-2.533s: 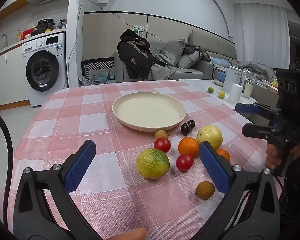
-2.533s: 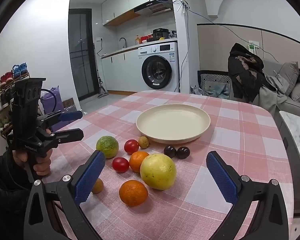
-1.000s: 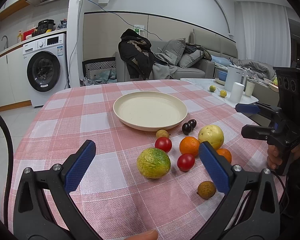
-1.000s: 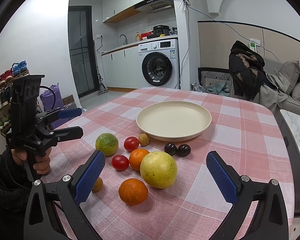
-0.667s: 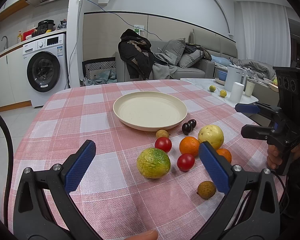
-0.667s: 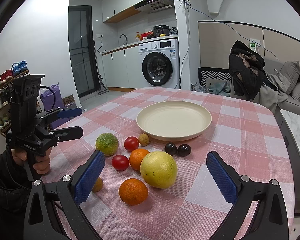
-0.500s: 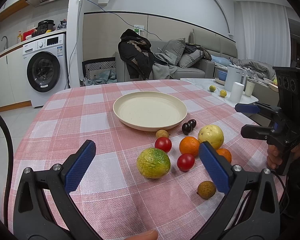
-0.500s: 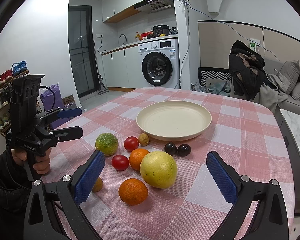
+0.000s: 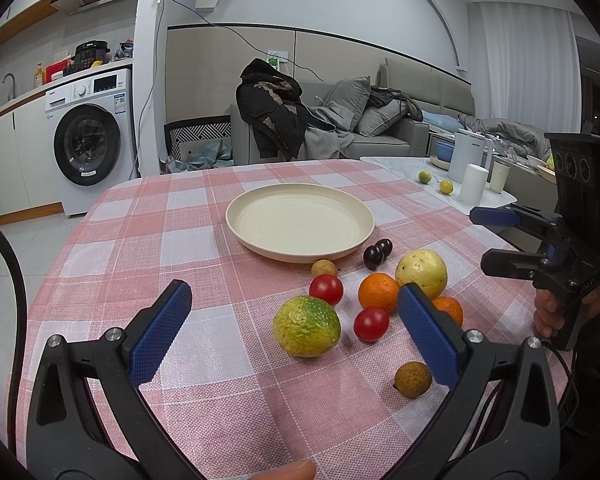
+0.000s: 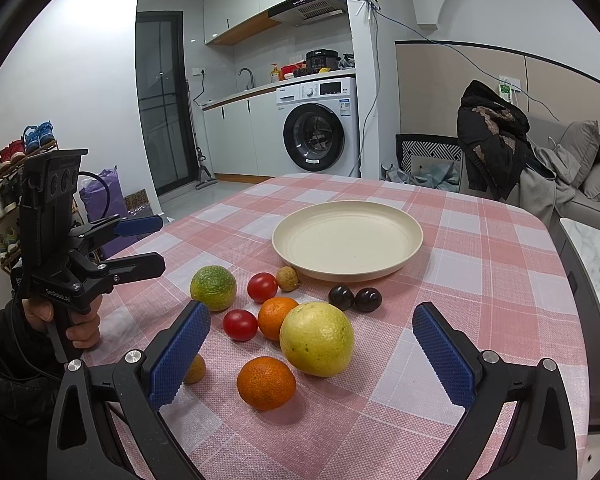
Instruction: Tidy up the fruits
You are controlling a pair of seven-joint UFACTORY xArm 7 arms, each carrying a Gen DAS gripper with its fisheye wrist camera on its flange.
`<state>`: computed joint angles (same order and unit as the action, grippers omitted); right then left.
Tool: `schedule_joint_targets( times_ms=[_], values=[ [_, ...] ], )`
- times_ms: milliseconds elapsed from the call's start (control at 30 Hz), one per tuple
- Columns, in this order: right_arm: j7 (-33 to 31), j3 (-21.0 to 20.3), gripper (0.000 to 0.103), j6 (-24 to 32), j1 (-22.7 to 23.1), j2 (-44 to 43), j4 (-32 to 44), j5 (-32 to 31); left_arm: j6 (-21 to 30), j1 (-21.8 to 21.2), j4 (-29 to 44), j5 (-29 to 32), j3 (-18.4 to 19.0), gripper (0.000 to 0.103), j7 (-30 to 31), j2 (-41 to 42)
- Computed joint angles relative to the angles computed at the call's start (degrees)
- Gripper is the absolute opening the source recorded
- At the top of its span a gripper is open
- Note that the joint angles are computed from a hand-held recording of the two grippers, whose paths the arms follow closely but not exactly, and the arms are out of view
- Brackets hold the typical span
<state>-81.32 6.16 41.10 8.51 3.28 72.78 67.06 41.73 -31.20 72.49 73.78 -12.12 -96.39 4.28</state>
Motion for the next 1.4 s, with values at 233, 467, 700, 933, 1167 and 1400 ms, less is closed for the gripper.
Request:
schedule_joint_targets(
  times_ms=[233, 467, 700, 933, 1167, 1400],
  values=[
    [0.1, 0.0, 0.103, -0.1, 0.0, 0.0, 0.0, -0.1, 0.0, -0.1, 0.1, 0.0, 0.0, 0.103, 0.0, 0.1],
    [0.1, 0.1, 0.103, -0.2, 0.0, 0.0, 0.0, -0.2, 0.0, 0.0, 0.1, 0.0, 0.0, 0.103, 0.0, 0.1],
    [-0.4, 0.0, 0.103, -0.2, -0.1, 0.0, -0.2, 0.2, -0.7, 0.6, -1.2, -0.5, -0.2, 0.103, -0.2, -1.1],
    [2.3, 0.1, 0.103, -2.2, -0.1, 0.8, 0.2, -1.2, -1.2, 1.1, -1.4, -1.2, -0.3, 0.103, -0.1, -1.1],
    [14.4, 0.6, 0.103, -1.8, 0.0, 4.2, 3.9, -12.3, -5.0, 2.7, -1.4, -7.5, 0.5, 0.103, 4.0, -0.5],
    [23.8, 1.9, 0.103, 1.8, -0.9, 7.4, 8.2, -20.7, -4.6, 2.6, 0.7, -16.2, 1.4, 0.103, 11.7, 1.6]
  ],
)
